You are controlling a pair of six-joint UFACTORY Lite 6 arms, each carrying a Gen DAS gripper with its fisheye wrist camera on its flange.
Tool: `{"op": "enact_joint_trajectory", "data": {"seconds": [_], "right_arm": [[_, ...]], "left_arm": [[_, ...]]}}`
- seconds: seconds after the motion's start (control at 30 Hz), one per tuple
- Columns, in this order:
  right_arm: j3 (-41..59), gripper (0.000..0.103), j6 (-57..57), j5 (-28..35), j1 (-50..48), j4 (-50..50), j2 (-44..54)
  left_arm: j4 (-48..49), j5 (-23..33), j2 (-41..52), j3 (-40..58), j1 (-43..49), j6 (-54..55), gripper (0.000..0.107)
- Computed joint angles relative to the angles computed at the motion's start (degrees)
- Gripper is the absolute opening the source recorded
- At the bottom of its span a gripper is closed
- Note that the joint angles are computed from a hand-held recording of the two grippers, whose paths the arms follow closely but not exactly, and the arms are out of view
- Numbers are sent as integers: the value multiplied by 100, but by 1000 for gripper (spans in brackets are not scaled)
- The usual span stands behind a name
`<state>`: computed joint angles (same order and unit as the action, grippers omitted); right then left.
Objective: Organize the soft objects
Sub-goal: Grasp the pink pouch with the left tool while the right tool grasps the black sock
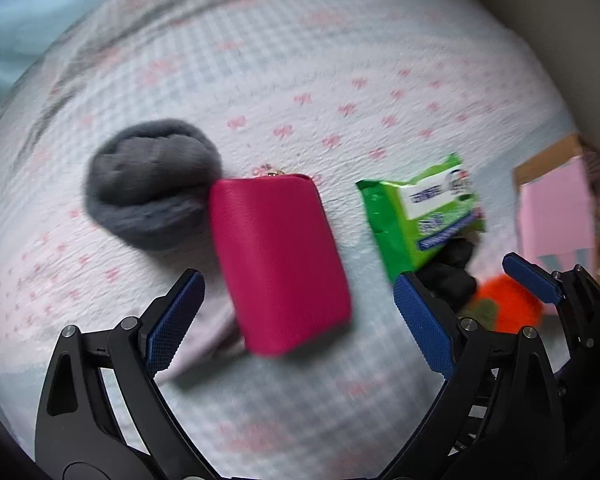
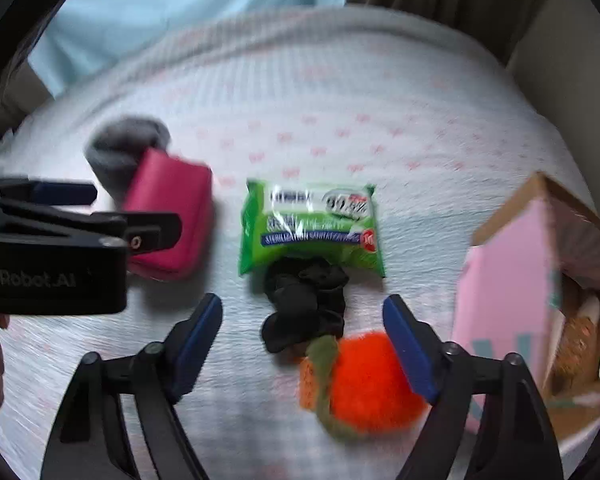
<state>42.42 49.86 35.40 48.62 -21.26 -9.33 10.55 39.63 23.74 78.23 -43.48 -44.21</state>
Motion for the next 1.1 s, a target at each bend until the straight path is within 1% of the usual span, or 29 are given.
{"op": "enact_joint_trajectory", "data": {"seconds": [0.1,0.17,0.23,0.3,0.33,0.37,0.4,0.47,0.5,0.53,0.57,0.6,0.67,0.73,0.87,1.1], "right_arm": [[41,70,-361,-342,-207,168,429],[37,70,-668,-535,-363,442,614],[73,69,-1046,-665,-516,792,809],[39,68,-1247,-740,-605,950,853],[35,65,-1369,-758,-647,1046,882],[34,62,-1476,-787,-695,1118,922],[23,60,-1612,-819,-748,1221,951],[19,50,-1767,-845,-817,1312,1004],[10,48,-1812,-847,-844,1322,992],[5,43,-1866,-842,-880,1344,973],[13,35,-1945,-849,-925,1388,982],[31,33,-2156,-853,-1054,1490,1002],[114,28,-2167,-819,-1073,1477,1066],[227,26,-2278,-732,-1133,1525,1117],[254,24,-2044,-547,-1042,1470,864],[272,24,-1624,-90,-952,1347,170]], "left_arm": [[-13,-63,442,235,39,31,93],[15,10,754,446,62,60,91],[42,92,956,608,63,72,87],[30,217,1161,800,76,106,80],[30,237,1228,852,83,104,78],[42,285,1314,922,89,98,72],[12,300,1370,966,97,133,69],[-49,289,1423,1004,100,197,64],[-44,295,1437,1026,76,217,61],[-28,310,1491,1093,82,260,59],[8,319,1487,1096,49,271,56],[17,294,1464,1066,27,265,54],[-33,321,1444,1104,7,284,50],[-150,345,1414,1160,15,335,48],[-355,401,1160,1101,66,478,43],[-366,570,516,910,0,388,41]]}}
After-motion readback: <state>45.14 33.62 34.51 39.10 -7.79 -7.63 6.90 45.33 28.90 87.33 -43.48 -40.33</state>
